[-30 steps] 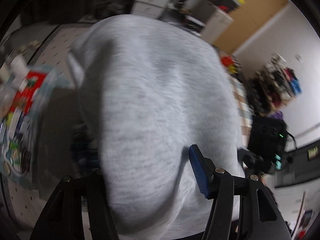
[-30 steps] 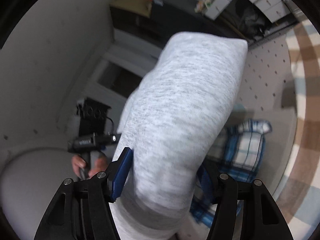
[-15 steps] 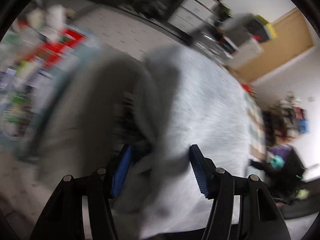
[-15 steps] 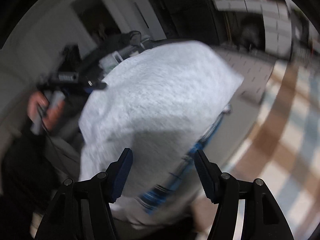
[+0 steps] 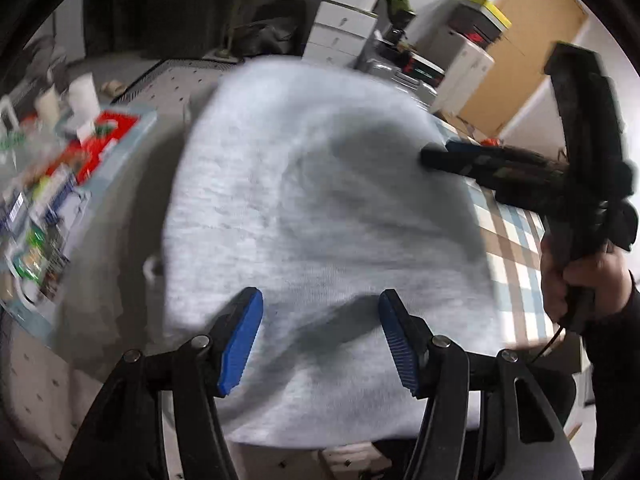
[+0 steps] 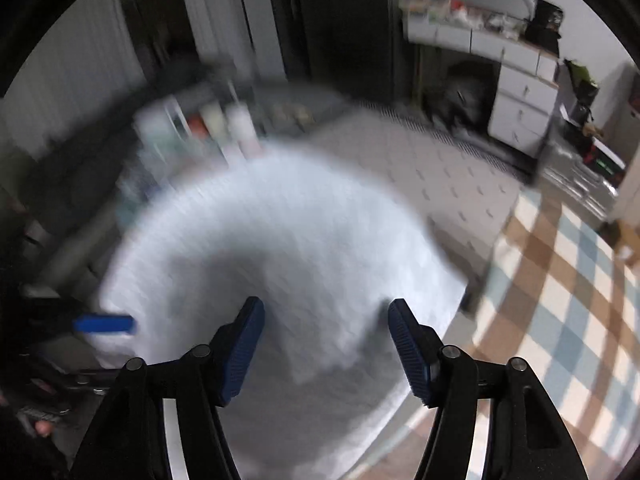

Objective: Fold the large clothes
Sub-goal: 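Carry the hoodie bundle with both grippers onto the plaid shirt stack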

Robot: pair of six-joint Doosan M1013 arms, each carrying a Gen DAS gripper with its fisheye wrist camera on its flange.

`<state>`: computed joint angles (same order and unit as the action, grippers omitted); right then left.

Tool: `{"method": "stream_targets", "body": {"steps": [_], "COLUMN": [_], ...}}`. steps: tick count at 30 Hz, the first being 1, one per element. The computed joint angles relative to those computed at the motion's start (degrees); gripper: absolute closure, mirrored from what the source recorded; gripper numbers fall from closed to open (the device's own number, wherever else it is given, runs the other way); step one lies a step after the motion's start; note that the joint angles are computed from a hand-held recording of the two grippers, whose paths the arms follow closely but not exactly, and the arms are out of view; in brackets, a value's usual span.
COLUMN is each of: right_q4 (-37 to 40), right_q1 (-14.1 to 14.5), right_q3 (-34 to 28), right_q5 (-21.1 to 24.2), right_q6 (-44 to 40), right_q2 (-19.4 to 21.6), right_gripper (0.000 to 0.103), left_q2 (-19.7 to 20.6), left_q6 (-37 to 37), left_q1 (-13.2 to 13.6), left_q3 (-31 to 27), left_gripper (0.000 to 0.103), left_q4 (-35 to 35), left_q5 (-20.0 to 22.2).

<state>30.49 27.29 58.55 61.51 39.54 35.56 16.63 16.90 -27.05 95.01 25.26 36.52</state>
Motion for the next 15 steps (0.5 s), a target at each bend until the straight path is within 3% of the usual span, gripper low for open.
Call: {"method": "stream_targets", "body": {"steps": [2, 3, 5, 7, 9, 12, 13, 15], "right_q4": [-1.22, -1.18, 0.23, 2.63, 5.88, 13.52, 15.99, 21.31], "right_q1": [0.48, 0.50, -0.03, -1.01, -2.09, -4.91, -5.76, -7.71], "right_q3": [3.92, 4.20, 3.54, 2.74, 3.27, 7.37, 9.43, 14.30], "right_q5": [-5.83, -6.26, -4.88, -2.26, -0.67, 0.96, 0.53, -1.59], "right_q6": [-1.62, -2.27, -1.78, -1.26, -1.96, -6.29, -8.23, -12.78], "right_q2": [-1.17, -1.23, -1.01, -0.99, -1.71, -4.10, -5.31, -7.96], "right_gripper": [0.037, 0.037, 0.036, 0.036, 0.037, 0.036, 0.032, 0.021], "left_q2": [0.07, -0.56, -1.04, -1.95, -2.16, -1.84, -1.61, -2.15], "left_q6": [-10.00, -11.88, -15.12, -21.01, -20.75, -18.69, -20.87, -25.83], "left_q1": [-0.16, 0.14, 1.32, 1.16, -0.28, -2.78, -3.79, -5.46], "left_q3": [2.16, 3.35, 5.20, 6.56, 5.68, 2.83, 2.33, 3.63], "left_gripper": [0.049, 0.049, 0.049, 0.048, 0.048, 0.048, 0.048, 0.047], "left_q4": [7.61, 8.63, 10.04, 14.69, 15.91, 16.76, 19.28, 25.18], "left_q5": [-4.95, -6.60, -11.25, -12.55, -8.61, 1.26, 3.69, 4.70]}}
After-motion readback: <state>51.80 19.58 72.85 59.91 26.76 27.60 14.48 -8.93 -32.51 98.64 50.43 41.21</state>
